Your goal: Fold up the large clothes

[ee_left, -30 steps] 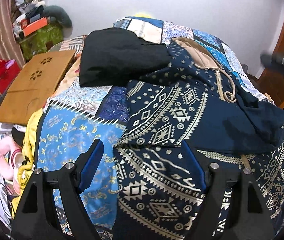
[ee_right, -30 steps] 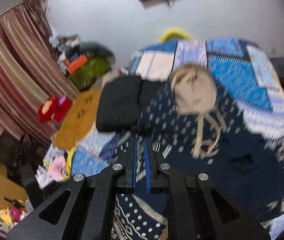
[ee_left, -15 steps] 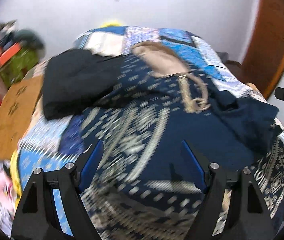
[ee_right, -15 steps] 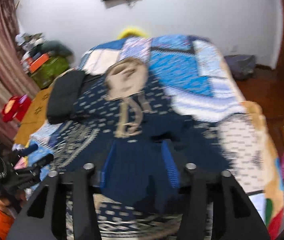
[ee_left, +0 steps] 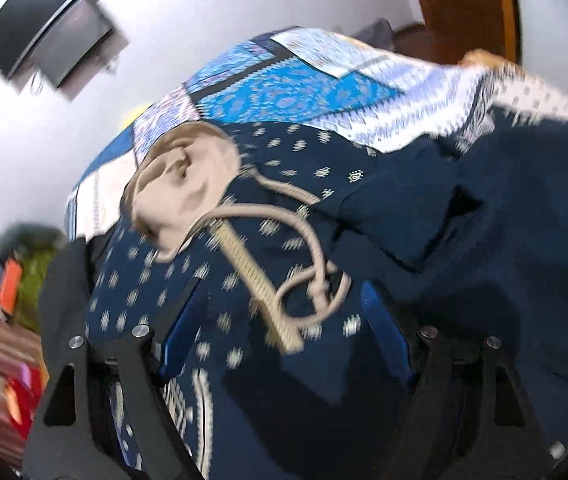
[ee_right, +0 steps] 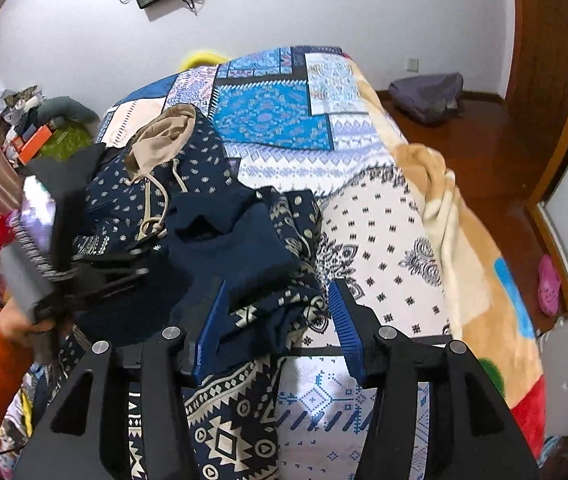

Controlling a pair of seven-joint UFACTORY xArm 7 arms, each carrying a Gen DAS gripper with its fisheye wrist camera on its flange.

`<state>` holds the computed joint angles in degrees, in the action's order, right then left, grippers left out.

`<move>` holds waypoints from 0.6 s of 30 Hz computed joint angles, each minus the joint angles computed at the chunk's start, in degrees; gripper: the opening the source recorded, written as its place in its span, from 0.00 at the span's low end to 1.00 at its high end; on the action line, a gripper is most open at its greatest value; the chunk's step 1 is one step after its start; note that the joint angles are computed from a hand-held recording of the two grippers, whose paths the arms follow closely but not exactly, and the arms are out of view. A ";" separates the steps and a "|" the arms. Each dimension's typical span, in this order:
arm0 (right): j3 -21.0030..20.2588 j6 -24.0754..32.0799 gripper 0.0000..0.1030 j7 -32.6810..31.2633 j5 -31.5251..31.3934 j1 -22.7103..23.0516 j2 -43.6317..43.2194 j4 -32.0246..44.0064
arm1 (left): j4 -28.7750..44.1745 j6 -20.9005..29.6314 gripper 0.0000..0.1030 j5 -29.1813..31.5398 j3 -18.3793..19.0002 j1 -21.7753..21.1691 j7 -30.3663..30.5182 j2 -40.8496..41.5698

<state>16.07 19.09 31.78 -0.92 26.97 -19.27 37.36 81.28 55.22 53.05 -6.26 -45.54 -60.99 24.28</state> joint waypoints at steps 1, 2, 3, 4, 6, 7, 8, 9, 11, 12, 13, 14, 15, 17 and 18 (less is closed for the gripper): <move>-0.58 -0.42 0.47 -0.58 0.78 0.52 0.33 -0.09 | 0.80 -2.01 0.76 -0.31 -0.11 0.86 1.39 0.99; -1.16 -0.92 0.47 -1.24 1.58 0.98 0.61 -0.23 | 0.81 -3.76 0.76 -0.64 -0.05 1.32 1.93 1.21; -1.45 -1.46 0.47 -1.66 2.01 1.14 0.60 -0.67 | 1.02 -6.75 0.76 -1.58 -0.15 2.36 3.18 1.61; -1.63 -1.96 0.47 -1.93 2.35 1.19 0.74 -0.92 | 1.42 -8.68 0.76 -2.44 -0.04 2.90 4.22 2.03; -2.06 -2.86 0.47 -2.65 3.27 1.55 0.95 -1.39 | 2.32 -11.96 0.76 -3.90 0.43 3.46 5.91 3.00; -2.03 -3.06 0.47 -2.74 3.52 1.58 1.14 -1.41 | 3.33 -13.05 0.76 -4.65 0.74 3.49 6.74 3.91; -2.19 -3.31 0.47 -3.02 3.93 1.74 1.51 -1.34 | 4.21 -13.60 0.76 -5.33 1.12 3.24 7.35 4.69; -2.29 -3.64 0.47 -3.23 4.30 1.86 1.75 -1.42 | 5.20 -14.93 0.76 -6.55 1.25 3.58 8.60 5.68; -2.54 -4.21 0.47 -3.64 5.17 2.20 2.10 -1.63 | 7.23 -16.55 0.76 -8.56 2.01 3.42 10.01 7.64; -2.97 -4.65 0.47 -4.22 6.01 2.69 2.32 -1.84 | 8.25 -17.54 0.76 -9.50 2.46 3.29 10.34 8.65; -3.08 -4.89 0.47 -4.48 6.47 2.87 2.41 -1.98 | 8.94 -18.29 0.69 -10.06 3.10 2.90 10.40 9.36; -3.05 -5.09 0.47 -4.53 6.76 2.89 2.47 -2.17 | 9.68 -18.89 0.56 -10.67 3.66 2.56 10.44 10.09; -3.07 -5.16 0.47 -4.63 6.99 2.91 2.55 -2.24 | 10.21 -19.45 0.52 -11.44 4.07 2.29 10.42 10.62; -3.05 -4.97 0.47 -4.64 7.24 2.75 2.55 -2.46 | 10.48 -20.68 0.35 -12.36 5.27 1.49 8.75 10.93; -3.02 -4.72 0.47 -4.56 7.31 2.64 2.49 -2.46 | 9.68 -22.18 0.30 -12.58 5.72 1.28 7.61 10.32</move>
